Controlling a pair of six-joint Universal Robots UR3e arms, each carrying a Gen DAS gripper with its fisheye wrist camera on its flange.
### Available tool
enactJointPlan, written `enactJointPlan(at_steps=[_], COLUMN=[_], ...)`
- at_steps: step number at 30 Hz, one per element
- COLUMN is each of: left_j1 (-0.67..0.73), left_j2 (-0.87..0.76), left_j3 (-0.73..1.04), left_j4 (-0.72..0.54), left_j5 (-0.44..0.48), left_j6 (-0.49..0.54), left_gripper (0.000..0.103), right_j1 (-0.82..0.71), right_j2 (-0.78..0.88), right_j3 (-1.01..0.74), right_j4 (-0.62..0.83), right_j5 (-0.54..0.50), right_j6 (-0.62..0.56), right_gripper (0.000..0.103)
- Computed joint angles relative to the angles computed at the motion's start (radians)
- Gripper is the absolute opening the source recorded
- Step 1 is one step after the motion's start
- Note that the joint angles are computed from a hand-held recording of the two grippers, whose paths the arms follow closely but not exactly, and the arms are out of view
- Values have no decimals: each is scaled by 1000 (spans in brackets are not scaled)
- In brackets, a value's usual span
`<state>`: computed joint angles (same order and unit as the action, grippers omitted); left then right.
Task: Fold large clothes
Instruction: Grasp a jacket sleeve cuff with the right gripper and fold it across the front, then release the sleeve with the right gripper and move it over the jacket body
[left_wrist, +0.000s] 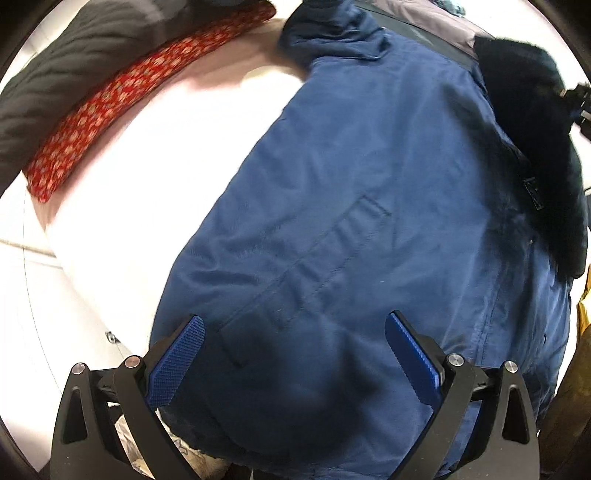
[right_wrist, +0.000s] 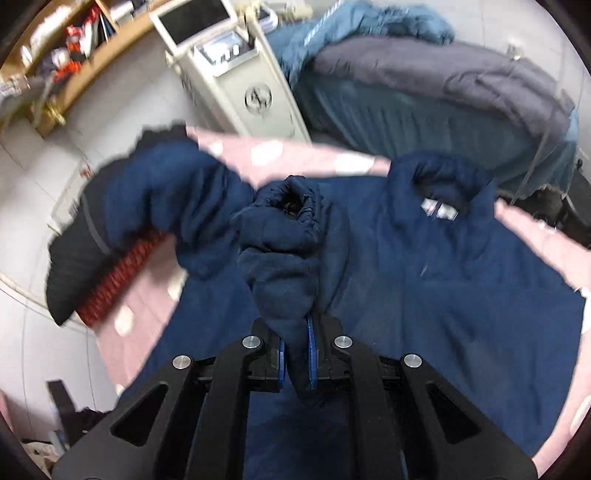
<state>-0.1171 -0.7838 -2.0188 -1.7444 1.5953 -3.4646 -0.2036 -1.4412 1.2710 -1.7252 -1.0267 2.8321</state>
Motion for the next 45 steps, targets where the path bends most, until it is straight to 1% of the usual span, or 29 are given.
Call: enactJointPlan(at_steps=[3,5,6,7,8,9,10,12,15,17,20,23,25,30,33,37,39,42,43,45], left_j1=[26,29,15,10,12,12,10,3,-33,-59,-84,-123,-153,-271,-338,-398,-425,-441,-444,-443], left_j2=[13,2,-19,-35,-49,-61,-79,-119,-186,-235,-296,-401,-468,-667,-791,-947,-1065,-1217,-1266,-1348], left_j3=[-9,-12,-16,-20,-19,-16,-13,-4,26,66,125,201,254,425,542,687,794,927,973,1047], left_j4=[-13,-5,18,36,50,61,78,111,166,199,238,291,317,375,404,438,419,358,322,245], left_j5=[0,4,7,7,4,0,-4,-11,-5,1,-2,2,10,11,8,-14,-12,-15,-15,-9], left_j6=[32,49,41,39,43,45,45,45,36,34,42,66,79,124,133,129,134,147,141,124], left_gripper=[96,96,96,96,96,96,96,96,96,96,96,96,96,95,95,96,96,96,96,96], right_j1=[46,68,74,80,86,81,77,51,27,-1,-94,-193,-280,-478,-543,-562,-519,-443,-413,-388], right_j2=[27,47,54,57,72,63,50,6,-26,-60,-139,-192,-218,-266,-268,-272,-266,-288,-290,-286], right_j3=[36,27,26,27,11,20,23,69,77,111,186,237,269,351,374,412,446,538,576,618], right_j4=[-24,-5,4,8,12,20,29,31,115,146,187,185,174,125,109,80,32,-102,-161,-221], right_j5=[-58,-74,-77,-83,-84,-70,-63,-23,9,18,9,-35,-94,-189,-240,-265,-320,-411,-448,-482], right_j6=[24,29,31,37,45,46,53,43,1,-23,-69,-91,-97,-128,-148,-185,-218,-233,-236,-232], right_gripper=[12,21,24,32,50,64,83,83,83,83,83,83,83,83,83,84,86,87,88,89])
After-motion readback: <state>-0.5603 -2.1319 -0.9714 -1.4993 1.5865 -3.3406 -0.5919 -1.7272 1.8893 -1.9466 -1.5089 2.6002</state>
